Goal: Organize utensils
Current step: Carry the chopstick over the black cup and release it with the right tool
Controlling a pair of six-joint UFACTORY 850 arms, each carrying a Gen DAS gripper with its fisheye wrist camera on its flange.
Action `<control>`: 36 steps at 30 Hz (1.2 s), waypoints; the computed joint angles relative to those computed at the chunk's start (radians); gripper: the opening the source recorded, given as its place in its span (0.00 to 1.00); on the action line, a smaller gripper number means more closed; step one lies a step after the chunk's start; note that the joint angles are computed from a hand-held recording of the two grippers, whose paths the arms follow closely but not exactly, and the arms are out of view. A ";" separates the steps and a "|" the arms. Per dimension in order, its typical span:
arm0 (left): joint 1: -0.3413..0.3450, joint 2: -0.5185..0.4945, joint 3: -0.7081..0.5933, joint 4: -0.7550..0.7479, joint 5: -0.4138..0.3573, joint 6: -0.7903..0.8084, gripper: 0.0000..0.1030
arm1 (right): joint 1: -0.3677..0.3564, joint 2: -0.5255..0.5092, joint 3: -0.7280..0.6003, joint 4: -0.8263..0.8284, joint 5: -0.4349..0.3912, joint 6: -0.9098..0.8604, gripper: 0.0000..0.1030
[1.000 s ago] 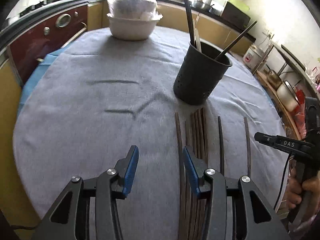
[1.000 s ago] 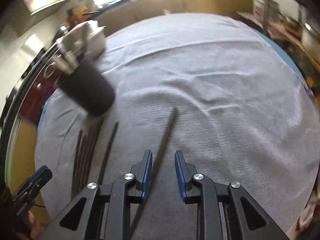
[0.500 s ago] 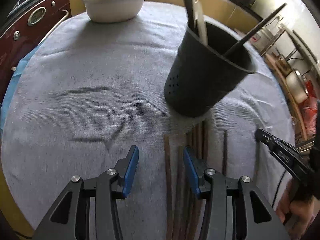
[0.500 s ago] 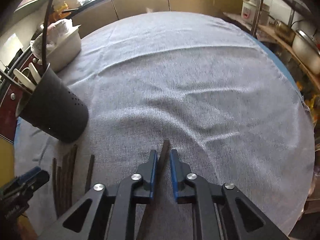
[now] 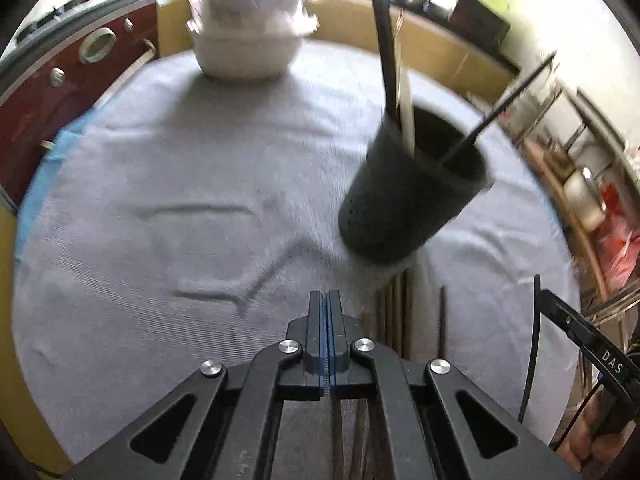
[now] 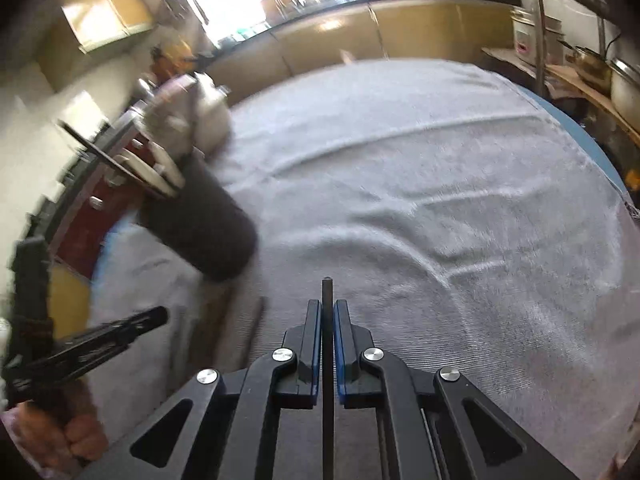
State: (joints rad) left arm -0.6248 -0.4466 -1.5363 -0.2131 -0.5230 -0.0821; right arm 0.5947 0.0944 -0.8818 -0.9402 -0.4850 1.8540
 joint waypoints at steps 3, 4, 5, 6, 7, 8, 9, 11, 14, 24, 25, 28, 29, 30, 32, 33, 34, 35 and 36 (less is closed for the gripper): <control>0.010 0.073 0.058 -0.041 0.079 0.028 0.01 | 0.027 0.059 0.035 -0.172 0.022 0.178 0.06; 0.006 0.093 0.074 -0.013 0.104 0.010 0.01 | 0.047 0.069 0.033 -0.230 0.008 0.234 0.06; 0.001 0.104 0.079 0.042 0.114 -0.029 0.01 | 0.063 0.076 0.031 -0.278 -0.010 0.272 0.06; 0.004 0.102 0.069 0.055 0.096 -0.037 0.01 | 0.078 0.076 0.022 -0.298 -0.035 0.277 0.06; 0.008 0.084 0.048 0.026 0.059 -0.013 0.01 | 0.089 0.072 0.013 -0.295 -0.058 0.266 0.06; 0.013 0.056 0.017 -0.005 0.016 0.016 0.01 | 0.094 0.060 -0.003 -0.288 -0.078 0.248 0.06; 0.019 0.032 -0.013 0.007 -0.041 0.004 0.01 | 0.093 0.050 -0.013 -0.284 -0.083 0.237 0.06; 0.012 -0.025 -0.070 0.055 -0.120 -0.046 0.05 | 0.102 0.044 -0.018 -0.275 -0.084 0.228 0.06; 0.011 -0.074 -0.110 0.023 -0.160 -0.043 0.09 | 0.095 0.043 -0.008 -0.267 -0.069 0.228 0.06; -0.021 -0.212 -0.264 0.099 -0.234 -0.098 0.24 | 0.050 0.038 0.030 -0.293 0.003 0.275 0.06; -0.024 -0.210 -0.259 0.119 -0.229 -0.108 0.21 | 0.050 0.037 0.030 -0.293 0.004 0.277 0.06; -0.027 -0.203 -0.239 0.159 -0.195 -0.119 0.05 | 0.043 0.040 0.040 -0.306 0.016 0.301 0.06; -0.023 -0.197 -0.229 0.143 -0.188 -0.111 0.05 | 0.042 0.041 0.042 -0.307 0.017 0.305 0.06; -0.019 -0.188 -0.216 0.129 -0.181 -0.108 0.05 | 0.043 0.043 0.042 -0.308 0.016 0.307 0.06; -0.015 -0.150 -0.170 0.125 -0.131 -0.112 0.05 | 0.052 0.049 0.041 -0.316 0.000 0.310 0.06; -0.008 -0.122 -0.136 0.115 -0.102 -0.100 0.05 | 0.058 0.053 0.040 -0.321 -0.011 0.311 0.06; -0.007 -0.100 -0.116 0.106 -0.079 -0.094 0.05 | 0.065 0.059 0.039 -0.333 -0.020 0.315 0.06; -0.005 -0.075 -0.097 0.096 -0.058 -0.085 0.05 | 0.074 0.066 0.039 -0.351 -0.033 0.326 0.06; 0.000 -0.040 -0.068 0.089 -0.032 -0.074 0.05 | 0.080 0.072 0.037 -0.365 -0.045 0.334 0.06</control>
State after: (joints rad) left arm -0.6252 -0.4865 -1.6041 -0.1245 -0.5547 -0.1565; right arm 0.6752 0.1666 -0.8443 -1.3049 -0.5297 2.1877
